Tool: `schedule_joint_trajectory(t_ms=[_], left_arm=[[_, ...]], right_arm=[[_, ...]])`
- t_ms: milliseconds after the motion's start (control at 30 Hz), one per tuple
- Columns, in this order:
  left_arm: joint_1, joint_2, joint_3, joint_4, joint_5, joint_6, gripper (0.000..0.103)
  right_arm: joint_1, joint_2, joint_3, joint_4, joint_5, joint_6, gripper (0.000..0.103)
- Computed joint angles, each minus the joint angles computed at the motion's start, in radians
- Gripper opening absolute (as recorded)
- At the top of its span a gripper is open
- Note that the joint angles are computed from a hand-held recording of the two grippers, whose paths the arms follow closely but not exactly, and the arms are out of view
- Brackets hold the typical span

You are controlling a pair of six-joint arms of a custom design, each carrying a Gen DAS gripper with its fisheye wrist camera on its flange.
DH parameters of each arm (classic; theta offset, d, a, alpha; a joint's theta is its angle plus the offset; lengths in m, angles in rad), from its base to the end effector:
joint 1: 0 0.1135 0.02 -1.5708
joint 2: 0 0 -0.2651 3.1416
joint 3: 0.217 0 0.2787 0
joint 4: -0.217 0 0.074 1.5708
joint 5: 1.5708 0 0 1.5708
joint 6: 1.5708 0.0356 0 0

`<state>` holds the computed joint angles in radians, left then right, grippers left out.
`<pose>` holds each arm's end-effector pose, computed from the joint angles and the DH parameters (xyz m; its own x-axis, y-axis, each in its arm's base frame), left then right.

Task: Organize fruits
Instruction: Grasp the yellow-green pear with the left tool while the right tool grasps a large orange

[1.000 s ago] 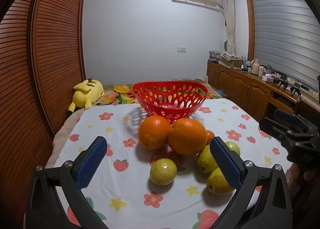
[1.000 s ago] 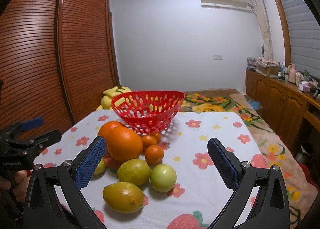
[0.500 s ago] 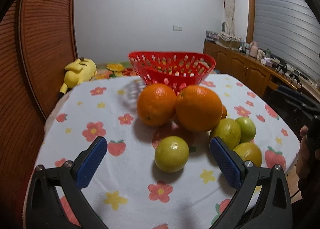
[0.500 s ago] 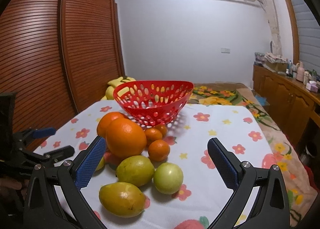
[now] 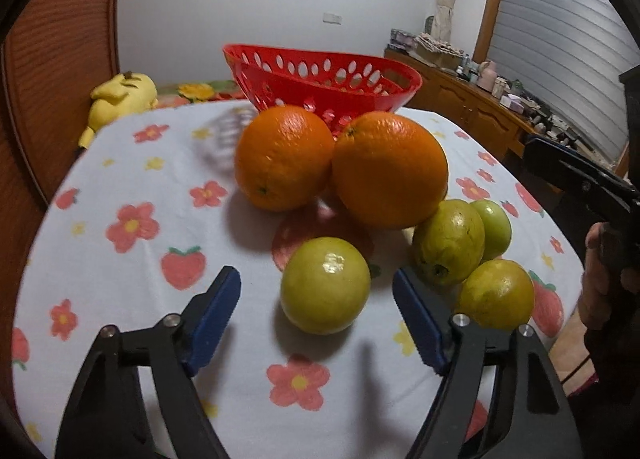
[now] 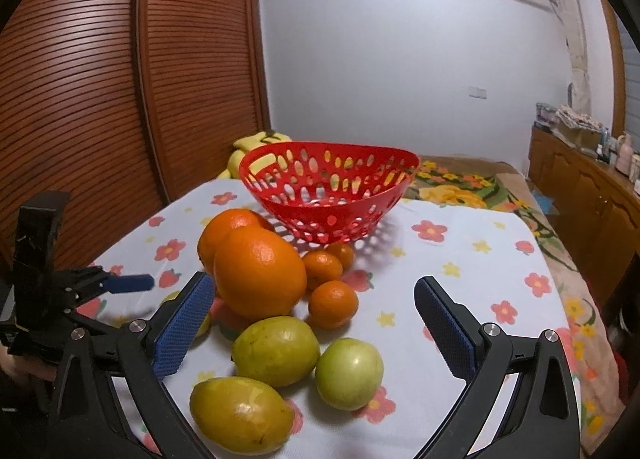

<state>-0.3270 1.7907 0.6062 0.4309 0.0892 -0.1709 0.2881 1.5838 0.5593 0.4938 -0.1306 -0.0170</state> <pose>0.2980 -0.1044 0.0678 -0.7034 0.0597 -0.7082 0.2657 0.9463 -0.1841 0.2963 0.0926 0.1219 -0.4786 -0.1594 -0.8635 -0.3976 0.9161 0.0512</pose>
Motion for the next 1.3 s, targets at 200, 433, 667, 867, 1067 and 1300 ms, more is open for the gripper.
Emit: schedule_joint_trajectory(t_ms=[200,433,667,867,1067,1300], left_arm=[[0.021,0.046,0.043,-0.035,0.064,-0.007,0.063],[0.040,0.056,0.049,-0.036,0.104,-0.009,0.049],[0.063,-0.001,0.003,-0.007,0.090,-0.010,0.049],[0.089,-0.041,-0.010,-0.004,0.095,0.000,0.049],[0.101,-0.081,-0.019,-0.014,0.089,0.004,0.049],[0.117,-0.099,-0.029,-0.004,0.098,0.000,0.049]], right_arm=[[-0.008,0.072,0.079,-0.072,-0.058,-0.019,0.095],[-0.002,0.137,0.162,-0.147,-0.106,-0.050,0.092],[0.019,0.231,0.299,-0.272,-0.138,-0.111,0.091],[0.035,0.283,0.397,-0.358,-0.149,-0.143,0.091],[0.056,0.317,0.451,-0.408,-0.136,-0.170,0.091],[0.083,0.364,0.509,-0.461,-0.099,-0.212,0.088]])
